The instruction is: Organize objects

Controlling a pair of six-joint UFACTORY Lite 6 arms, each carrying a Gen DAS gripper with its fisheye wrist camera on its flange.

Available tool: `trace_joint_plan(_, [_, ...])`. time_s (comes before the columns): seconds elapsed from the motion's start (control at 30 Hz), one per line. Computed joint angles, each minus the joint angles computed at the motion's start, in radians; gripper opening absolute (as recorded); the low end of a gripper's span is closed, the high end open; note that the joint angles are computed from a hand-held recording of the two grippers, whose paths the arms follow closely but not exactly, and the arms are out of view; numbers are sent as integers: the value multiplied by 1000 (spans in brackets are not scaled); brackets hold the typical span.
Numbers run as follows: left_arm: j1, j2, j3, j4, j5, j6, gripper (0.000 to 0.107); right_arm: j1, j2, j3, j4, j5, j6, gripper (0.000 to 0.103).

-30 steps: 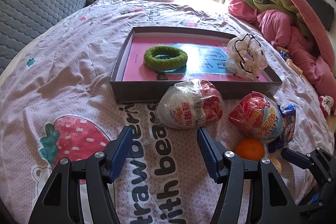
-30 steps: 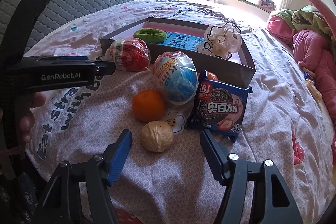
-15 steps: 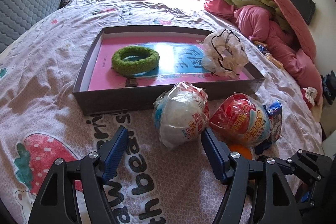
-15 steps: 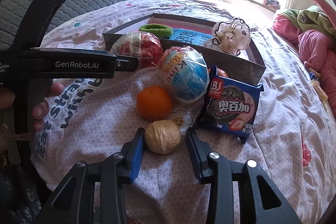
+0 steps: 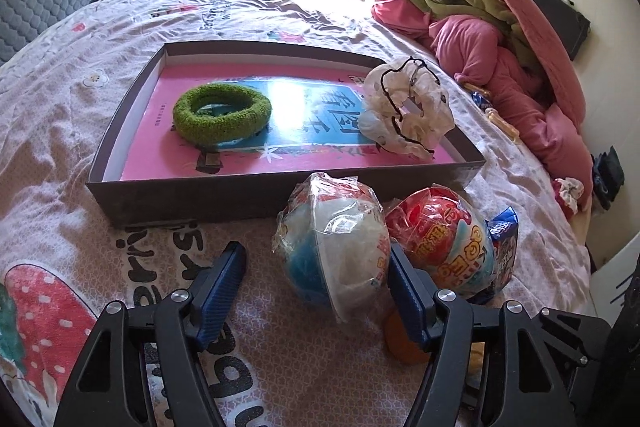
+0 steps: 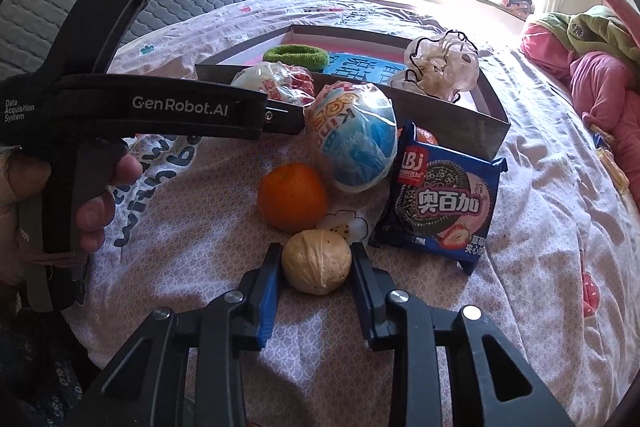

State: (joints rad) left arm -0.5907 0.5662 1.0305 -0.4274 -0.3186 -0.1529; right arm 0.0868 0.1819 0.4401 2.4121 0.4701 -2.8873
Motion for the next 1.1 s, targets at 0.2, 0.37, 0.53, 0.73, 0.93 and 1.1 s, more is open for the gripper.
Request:
trace_joint_plan(0.2, [-5,24,39,-15,26,3,54,-8,-3,0,-23,1,20,33])
trace_joint_plan(0.37, [-13,25,40,-53,23,30,52,-11,-5,-1,-41,3,43,33])
trace_joint_plan(0.53, [-19,-1,10,-72,14,34,51,-15,-12,0,-52,1,51,33])
trace_joint_plan(0.73, [-45,-37,-27,-215,-2,161,51,-22,-27,-7,-70,-3,64,33])
trace_joint_plan(0.93, [-71,-89,-77,-318,-19,235,51,-34,-60,-19,-95,-4,89,33])
trace_joint_plan(1.1, [-106,-152,-122,-447,-37,345,51,-39,-117,-41,-118,-5,116,33])
